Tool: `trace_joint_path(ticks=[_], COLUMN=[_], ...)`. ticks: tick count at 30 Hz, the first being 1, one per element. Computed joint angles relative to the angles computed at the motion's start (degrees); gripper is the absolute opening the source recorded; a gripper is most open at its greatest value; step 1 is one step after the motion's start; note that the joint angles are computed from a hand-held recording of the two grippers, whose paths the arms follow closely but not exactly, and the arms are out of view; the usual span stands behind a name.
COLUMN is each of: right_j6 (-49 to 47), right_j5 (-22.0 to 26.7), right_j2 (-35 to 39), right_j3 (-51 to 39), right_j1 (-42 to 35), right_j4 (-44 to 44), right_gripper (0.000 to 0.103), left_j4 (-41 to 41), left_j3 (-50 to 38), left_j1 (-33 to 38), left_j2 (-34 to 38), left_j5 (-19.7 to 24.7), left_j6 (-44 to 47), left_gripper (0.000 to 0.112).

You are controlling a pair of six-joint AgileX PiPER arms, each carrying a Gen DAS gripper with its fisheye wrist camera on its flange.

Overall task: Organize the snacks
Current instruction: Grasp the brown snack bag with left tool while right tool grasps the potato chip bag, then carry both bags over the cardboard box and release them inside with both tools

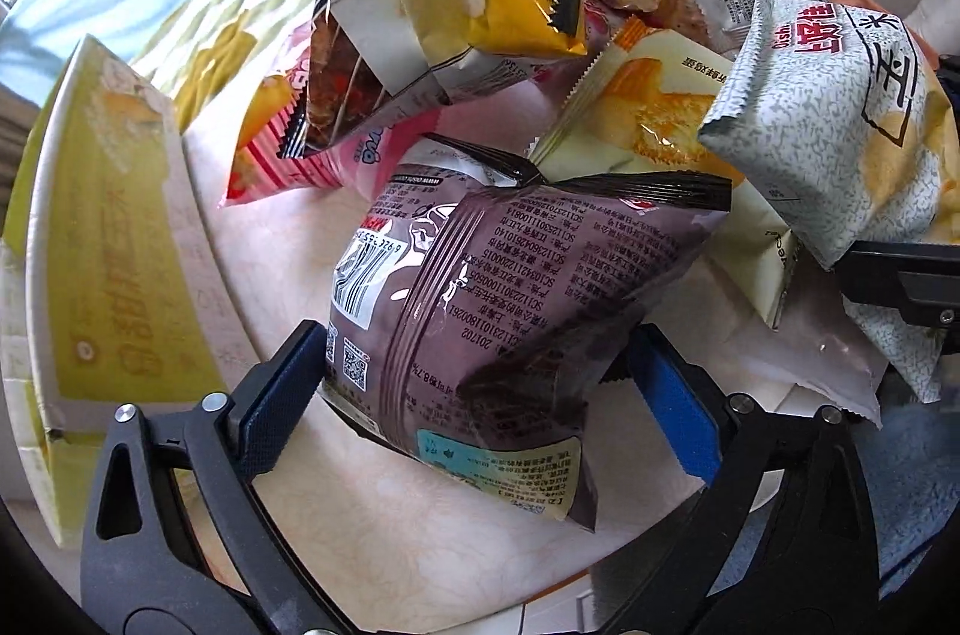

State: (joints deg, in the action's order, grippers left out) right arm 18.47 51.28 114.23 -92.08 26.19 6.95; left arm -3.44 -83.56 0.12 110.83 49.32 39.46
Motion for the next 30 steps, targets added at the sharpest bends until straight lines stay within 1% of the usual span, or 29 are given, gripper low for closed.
trace_joint_path(ticks=[1, 2, 4, 7, 9, 10, 12, 15, 19, 21, 23, 27, 30], right_j6=[-0.6, -1.1, -1.7, -2.3, -3.4, -3.9, -3.8, -2.9, -2.4, -1.8, -1.8, -0.7, -0.2], right_j5=[0.1, -0.1, 0.0, -0.2, 0.3, 0.4, 1.7, 2.0, 1.4, 1.4, 0.8, -0.8, -1.4], right_j2=[0.3, 0.3, 1.2, 2.0, 2.9, 2.9, 3.9, 3.9, 3.4, 3.4, 2.7, 0.1, -2.2], right_j3=[-0.4, -0.4, -1.5, -2.4, -3.8, -3.8, -5.5, -6.3, -6.3, -6.8, -6.1, -4.5, -4.2], right_j1=[-0.3, -0.4, -0.5, -0.3, -0.1, 0.0, 0.6, 1.8, 2.5, 2.9, 3.0, 3.5, 3.2], right_j4=[0.4, 0.8, 1.3, 1.5, 2.2, 2.7, 2.7, 1.4, 0.7, 0.3, 0.3, -0.5, -1.4], right_gripper=[0.103, 0.102, 0.101, 0.098, 0.089, 0.085, 0.079, 0.073, 0.071, 0.071, 0.071, 0.071, 0.071], left_j4=[-0.4, -0.7, -2.1, -4.9, -5.7, -6.0, -6.2, -6.4, -7.1, -7.0, -7.7, -10.1, -11.7], left_j3=[-0.3, -0.6, -0.1, -1.4, -2.7, -3.7, -4.4, -3.0, -1.2, 1.7, 2.5, 1.3, 0.8], left_j1=[0.4, 0.7, 1.9, 4.2, 5.0, 5.8, 6.3, 7.1, 8.5, 8.3, 9.3, 11.6, 13.2], left_j2=[0.2, 0.3, -0.5, -0.1, 0.5, 1.0, 1.4, -0.5, -3.3, -6.0, -7.6, -10.3, -13.1], left_j5=[0.5, 0.9, 1.5, 3.7, 4.9, 5.4, 5.6, 5.6, 5.9, 5.1, 5.7, 9.4, 10.0], left_j6=[0.5, 0.7, 2.2, 4.6, 5.2, 5.8, 6.3, 7.0, 7.2, 6.6, 7.1, 7.0, 7.3], left_gripper=[0.087, 0.086, 0.078, 0.071, 0.068, 0.067, 0.065, 0.064, 0.064, 0.064, 0.064, 0.064, 0.064])
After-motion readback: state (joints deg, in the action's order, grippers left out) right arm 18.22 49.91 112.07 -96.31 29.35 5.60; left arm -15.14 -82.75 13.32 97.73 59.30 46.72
